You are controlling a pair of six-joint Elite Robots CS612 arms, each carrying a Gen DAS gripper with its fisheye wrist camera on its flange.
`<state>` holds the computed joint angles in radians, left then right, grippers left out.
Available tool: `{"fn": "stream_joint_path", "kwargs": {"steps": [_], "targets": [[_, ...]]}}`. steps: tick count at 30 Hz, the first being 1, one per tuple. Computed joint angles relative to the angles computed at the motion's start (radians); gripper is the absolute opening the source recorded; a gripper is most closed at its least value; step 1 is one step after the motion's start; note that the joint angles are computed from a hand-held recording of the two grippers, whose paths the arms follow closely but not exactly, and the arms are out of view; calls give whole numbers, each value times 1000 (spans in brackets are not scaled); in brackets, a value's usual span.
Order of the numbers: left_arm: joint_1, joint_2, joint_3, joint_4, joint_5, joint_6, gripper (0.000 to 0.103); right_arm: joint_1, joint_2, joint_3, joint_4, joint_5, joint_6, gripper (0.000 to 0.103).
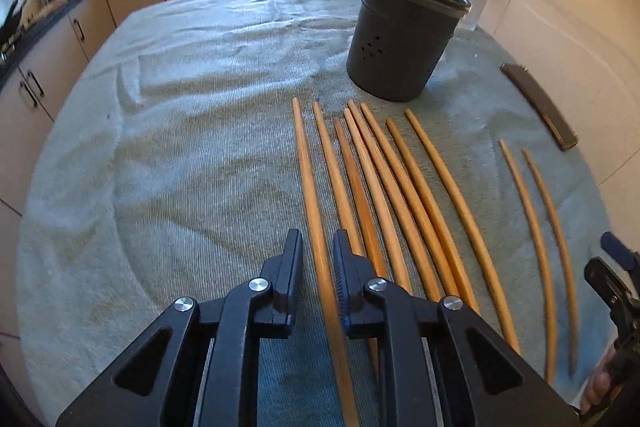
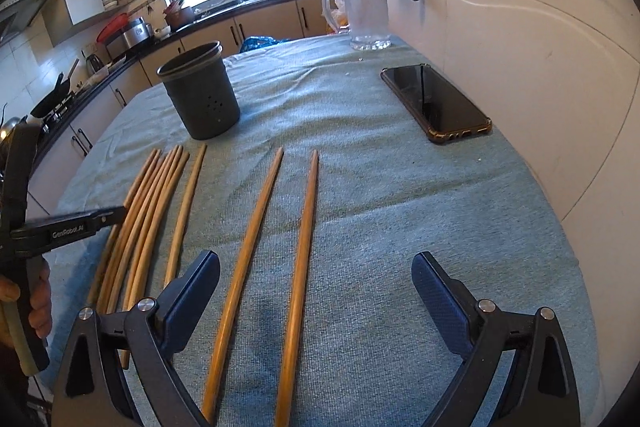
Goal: Organize utensils
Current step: 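Close the left gripper on one wooden chopstick while the right gripper grasps another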
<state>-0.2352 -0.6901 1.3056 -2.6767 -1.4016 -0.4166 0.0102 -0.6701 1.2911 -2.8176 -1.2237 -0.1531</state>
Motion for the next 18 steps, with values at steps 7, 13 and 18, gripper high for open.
{"fn": "stream_joint_path", "kwargs": {"steps": [7,13,18], "targets": [[21,-8,-17,89,-69,-39,7,5,19,-63,113,-18,-69,85],[44,-24,-12,148,-153,-69,7,14,75,-204,363,-43,-157,71],[51,17,-102,230,-140,-56,7,25,120,-312,472,-72,-168,69]]}}
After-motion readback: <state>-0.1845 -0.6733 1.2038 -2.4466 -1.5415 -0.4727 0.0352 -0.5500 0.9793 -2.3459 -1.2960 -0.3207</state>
